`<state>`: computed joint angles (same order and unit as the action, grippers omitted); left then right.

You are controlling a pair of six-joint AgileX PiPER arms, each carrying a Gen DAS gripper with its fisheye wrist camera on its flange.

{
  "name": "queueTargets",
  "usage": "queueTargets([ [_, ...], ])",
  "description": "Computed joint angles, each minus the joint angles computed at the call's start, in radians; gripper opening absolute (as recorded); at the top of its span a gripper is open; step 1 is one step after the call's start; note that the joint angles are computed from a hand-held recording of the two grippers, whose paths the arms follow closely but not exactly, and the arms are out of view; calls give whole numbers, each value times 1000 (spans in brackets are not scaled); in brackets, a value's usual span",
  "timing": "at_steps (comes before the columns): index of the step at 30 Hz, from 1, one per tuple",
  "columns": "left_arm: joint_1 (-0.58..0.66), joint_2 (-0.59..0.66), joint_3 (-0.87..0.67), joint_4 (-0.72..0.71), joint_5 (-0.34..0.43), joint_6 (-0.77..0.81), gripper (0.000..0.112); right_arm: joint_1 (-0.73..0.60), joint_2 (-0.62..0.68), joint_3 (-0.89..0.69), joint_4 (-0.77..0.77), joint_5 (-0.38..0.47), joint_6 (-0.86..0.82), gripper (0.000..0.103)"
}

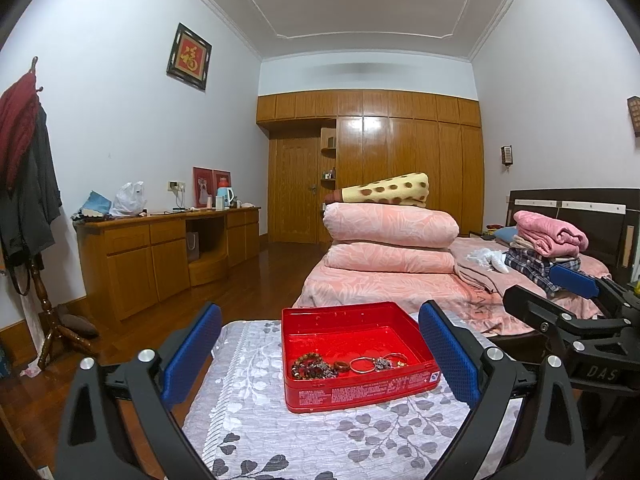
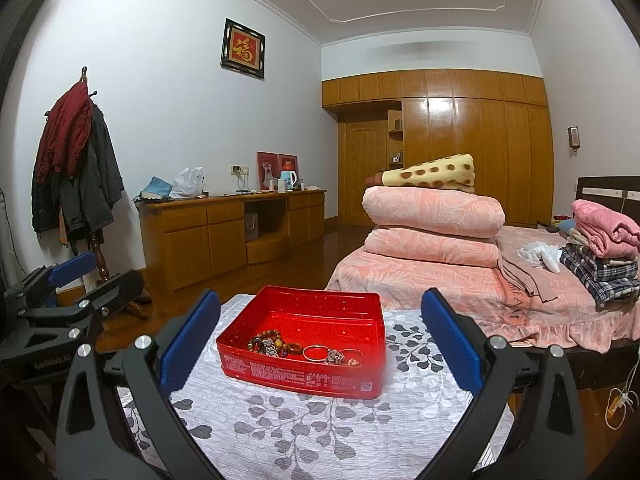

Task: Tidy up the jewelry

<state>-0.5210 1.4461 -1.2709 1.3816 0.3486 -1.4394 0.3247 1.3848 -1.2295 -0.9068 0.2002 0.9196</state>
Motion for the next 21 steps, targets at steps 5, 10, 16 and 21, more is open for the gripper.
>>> queueTargets([
  [5, 5, 6, -3, 13, -1, -9, 97, 0, 0, 0, 0, 0, 0, 97],
  [10, 5, 7, -4, 9, 0, -3, 97, 1, 0, -1, -3, 0, 3, 97],
  [16, 6, 10, -5, 3, -3, 4, 97, 2, 0, -1, -5, 2, 4, 97],
  [21, 5, 9, -5, -3, -5, 13, 97, 2, 1, -1, -3, 3, 3, 97],
])
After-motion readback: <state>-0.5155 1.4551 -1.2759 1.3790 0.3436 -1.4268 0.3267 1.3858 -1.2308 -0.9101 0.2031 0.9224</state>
